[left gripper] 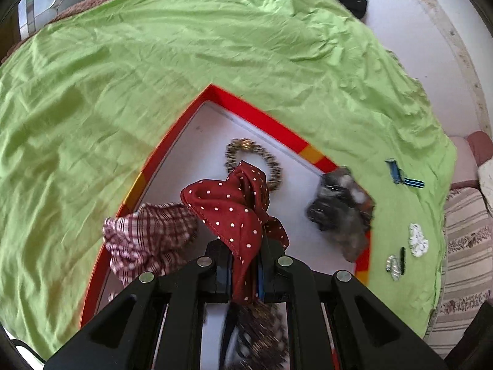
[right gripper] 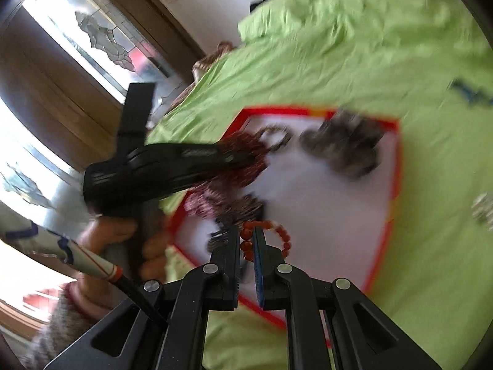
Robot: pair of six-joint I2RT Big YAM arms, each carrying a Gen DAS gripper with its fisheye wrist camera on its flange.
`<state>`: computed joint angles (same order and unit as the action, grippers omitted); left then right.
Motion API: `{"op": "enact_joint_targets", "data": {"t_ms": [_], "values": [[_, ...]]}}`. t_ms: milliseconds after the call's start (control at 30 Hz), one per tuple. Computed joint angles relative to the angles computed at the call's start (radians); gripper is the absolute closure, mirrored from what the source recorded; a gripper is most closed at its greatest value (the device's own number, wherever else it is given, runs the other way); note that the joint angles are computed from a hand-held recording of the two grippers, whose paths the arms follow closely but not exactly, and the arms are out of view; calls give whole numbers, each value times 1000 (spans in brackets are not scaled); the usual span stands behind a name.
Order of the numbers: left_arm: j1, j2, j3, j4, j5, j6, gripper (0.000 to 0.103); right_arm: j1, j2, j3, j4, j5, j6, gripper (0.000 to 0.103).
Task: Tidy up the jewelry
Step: 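Carry the scrunchie and bracelet into the tray and open both tools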
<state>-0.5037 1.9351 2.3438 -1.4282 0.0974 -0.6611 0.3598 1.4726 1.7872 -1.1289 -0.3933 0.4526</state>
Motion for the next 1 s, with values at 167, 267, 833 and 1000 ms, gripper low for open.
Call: {"op": "enact_joint_targets", "data": {"t_ms": [167,267,833,1000], "values": [[6,3,-28,13,4,7,92,8,15,-54,-27,29,-23,94],[2,-4,-39,27,-7,14,85,8,11,-75,-47,62,-49,94],[-9,-363,-359,156,-126,-114,62,55,-214,-171,-40,293,-218,55],[65,-583,-460,-7,-362,-157,62,64,-285,-198,-22,302,-219,53]]}}
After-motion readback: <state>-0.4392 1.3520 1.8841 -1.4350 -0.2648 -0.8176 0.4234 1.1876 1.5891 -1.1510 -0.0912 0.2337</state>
